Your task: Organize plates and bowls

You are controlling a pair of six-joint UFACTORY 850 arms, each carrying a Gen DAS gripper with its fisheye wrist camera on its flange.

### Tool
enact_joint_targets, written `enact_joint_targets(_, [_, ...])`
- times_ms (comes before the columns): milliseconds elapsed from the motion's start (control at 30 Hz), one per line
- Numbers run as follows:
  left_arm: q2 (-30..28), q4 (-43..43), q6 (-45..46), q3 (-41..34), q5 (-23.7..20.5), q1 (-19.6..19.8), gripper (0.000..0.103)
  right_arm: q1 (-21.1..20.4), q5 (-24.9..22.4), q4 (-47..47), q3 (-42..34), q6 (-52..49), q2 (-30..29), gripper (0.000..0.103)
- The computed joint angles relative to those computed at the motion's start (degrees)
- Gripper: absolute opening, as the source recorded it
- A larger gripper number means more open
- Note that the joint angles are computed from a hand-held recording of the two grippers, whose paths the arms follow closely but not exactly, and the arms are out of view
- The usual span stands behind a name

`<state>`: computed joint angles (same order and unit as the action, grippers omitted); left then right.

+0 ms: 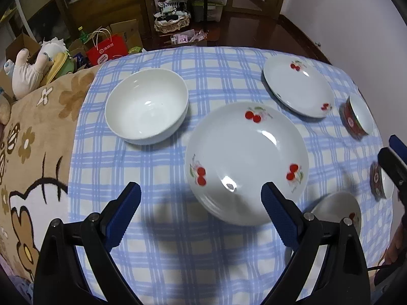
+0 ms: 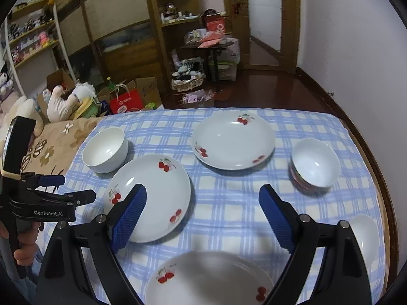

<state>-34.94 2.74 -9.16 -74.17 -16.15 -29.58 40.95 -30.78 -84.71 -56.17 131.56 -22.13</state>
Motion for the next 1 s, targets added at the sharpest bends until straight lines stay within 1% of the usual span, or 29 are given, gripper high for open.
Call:
enact_joint_targets(100, [-1.4,-2.4,2.2,-1.5,0.0,0.4,0.094,-1.1,1.0,-0.1,-1.6,-1.6,-1.5,0.094])
enact_joint_targets(167, [-2.8,-3.0,1.6,-3.2,-0.7,0.6,0.094,-1.8,1.8,-0.1,-2.7,-2.5,-2.7,0.094])
enact_joint_targets(200, [-3.3,-4.1,2.2,-3.8,-0.9,0.8,0.094,-2.1,2.0,0.0,-3.3,-2.8,-3.3,0.094])
enact_joint_targets(267, [-4.4,-9.2,5.9,-5.1,-1.3,1.3,0.094,-2.8,3.0,0.7,-4.7,-4.1,-4.6,0.094])
enact_joint_targets(333, [-5.2,-11.0,7.6,-5.8,-1.8,1.6,0.094,-3.2,3.6,0.9,-5.6,-5.1,-5.7,0.094])
enact_joint_targets(400, [-6.2,-8.2,5.0,-6.7,-2.2,1.7,0.094,-3.3,3.8,0.9,-6.5,-5.8,-6.8,0.094])
enact_joint_targets(533, [-8.5,-10.4,6.3,-8.5,-3.5,2.3,0.094,-3.9,6.0,-0.1,-7.6,-4.9,-8.8,0.094])
enact_joint_targets(600, [-9.7,-9.1,5.3,-9.5,-4.5,2.3,0.094,-3.9,6.1,-0.8,-7.8,-4.9,-9.5,0.094])
enact_joint_targets(667, [-10.7,-5.9,2.5,-10.3,-5.2,2.2,0.094,-3.8,6.0,-1.3,-7.9,-5.0,-10.2,0.093])
enact_joint_targets(700, [-11.1,-5.6,2.0,-10.5,-5.3,2.3,0.094,-3.9,6.4,-1.2,-7.9,-5.0,-10.6,0.091])
enact_joint_targets(733, [-11.4,-6.2,2.5,-10.8,-5.6,2.3,0.094,-4.1,7.1,-1.6,-7.8,-4.3,-10.9,0.089])
enact_joint_targets(800, [-12.4,-8.6,4.9,-11.7,-6.7,2.5,0.094,-4.6,8.6,-2.4,-7.7,-2.6,-11.6,0.088])
enact_joint_targets(833, [-12.6,-8.5,4.9,-11.8,-6.9,2.5,0.094,-4.7,9.1,-2.2,-7.7,-2.6,-12.1,0.088])
enact_joint_targets(867, [-12.8,-7.7,4.3,-11.9,-6.9,2.4,0.092,-4.9,9.4,-1.5,-7.8,-3.0,-12.4,0.088])
enact_joint_targets(900, [-13.0,-6.8,3.7,-11.9,-6.8,2.2,0.090,-5.0,9.8,-1.3,-7.9,-3.3,-12.7,0.084])
enact_joint_targets(933, [-13.0,-6.6,3.7,-11.8,-6.7,2.1,0.086,-5.2,10.5,-1.2,-7.8,-3.2,-13.0,0.076])
enact_joint_targets(1000, [-13.6,-9.0,6.3,-12.4,-7.6,2.2,0.073,-5.6,12.5,-3.1,-7.8,-0.6,-13.3,0.070])
